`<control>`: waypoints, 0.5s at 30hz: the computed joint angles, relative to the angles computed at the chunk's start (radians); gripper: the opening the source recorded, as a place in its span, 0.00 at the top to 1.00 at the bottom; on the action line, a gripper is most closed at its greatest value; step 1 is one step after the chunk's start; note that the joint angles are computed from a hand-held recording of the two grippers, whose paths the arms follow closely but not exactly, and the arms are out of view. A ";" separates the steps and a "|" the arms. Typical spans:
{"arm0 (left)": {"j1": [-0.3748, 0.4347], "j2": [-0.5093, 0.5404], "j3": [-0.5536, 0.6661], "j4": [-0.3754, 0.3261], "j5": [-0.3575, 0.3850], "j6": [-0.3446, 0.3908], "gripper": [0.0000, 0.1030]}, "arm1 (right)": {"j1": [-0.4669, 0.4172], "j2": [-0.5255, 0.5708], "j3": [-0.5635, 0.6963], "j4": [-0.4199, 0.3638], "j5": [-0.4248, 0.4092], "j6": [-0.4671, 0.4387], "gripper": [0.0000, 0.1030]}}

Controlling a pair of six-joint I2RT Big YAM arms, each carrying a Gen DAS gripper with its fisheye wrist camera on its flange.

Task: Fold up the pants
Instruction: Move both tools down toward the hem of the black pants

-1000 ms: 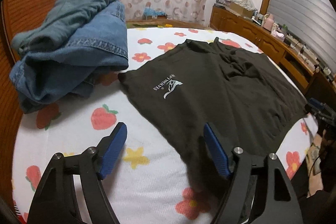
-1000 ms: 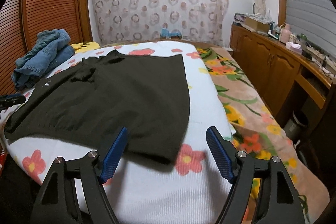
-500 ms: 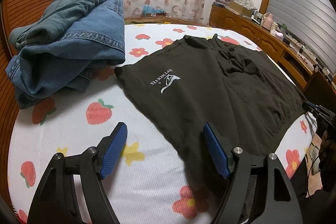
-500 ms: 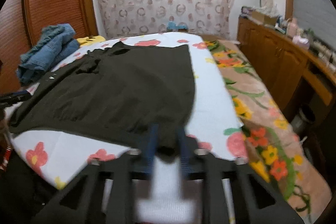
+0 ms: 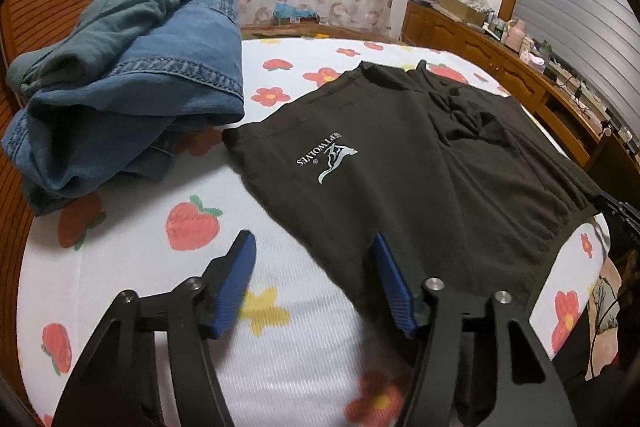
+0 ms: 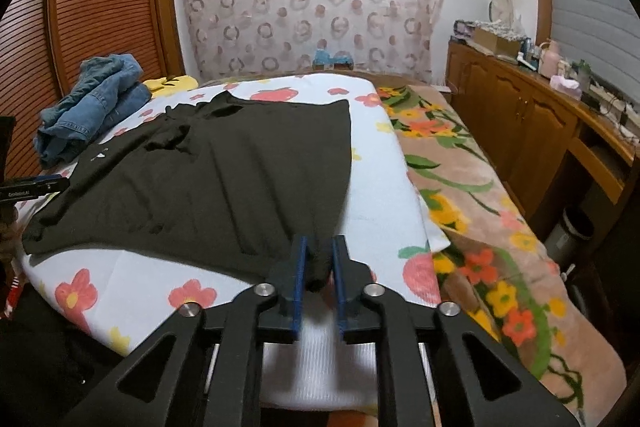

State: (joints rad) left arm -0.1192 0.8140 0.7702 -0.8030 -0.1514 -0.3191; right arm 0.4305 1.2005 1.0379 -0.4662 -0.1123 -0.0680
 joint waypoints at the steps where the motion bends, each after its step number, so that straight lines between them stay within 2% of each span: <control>1: 0.000 0.007 0.004 -0.001 -0.003 0.003 0.45 | 0.001 0.000 0.002 0.002 0.003 0.002 0.78; 2: -0.001 0.011 0.007 -0.002 -0.002 0.007 0.49 | 0.002 0.000 0.002 0.006 0.007 0.003 0.74; 4: -0.006 0.022 0.014 0.000 0.001 0.020 0.56 | 0.003 0.000 0.002 0.015 0.013 0.004 0.72; 6: -0.015 0.033 0.020 0.002 -0.002 0.031 0.68 | 0.002 -0.004 -0.007 0.026 0.021 0.005 0.71; 8: -0.020 0.043 0.028 0.001 0.006 0.038 0.86 | 0.003 -0.006 -0.012 0.031 0.023 0.009 0.71; 10: -0.028 0.053 0.039 0.001 0.013 0.044 0.93 | 0.003 -0.004 -0.012 0.035 0.019 0.015 0.71; 15: -0.070 0.083 0.088 0.008 0.018 0.070 0.96 | 0.013 0.010 0.008 0.029 -0.003 0.012 0.71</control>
State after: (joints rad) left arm -0.1891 0.8973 0.8582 -0.7949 -0.1332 -0.2489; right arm 0.4436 1.2101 1.0458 -0.4375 -0.1155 -0.0564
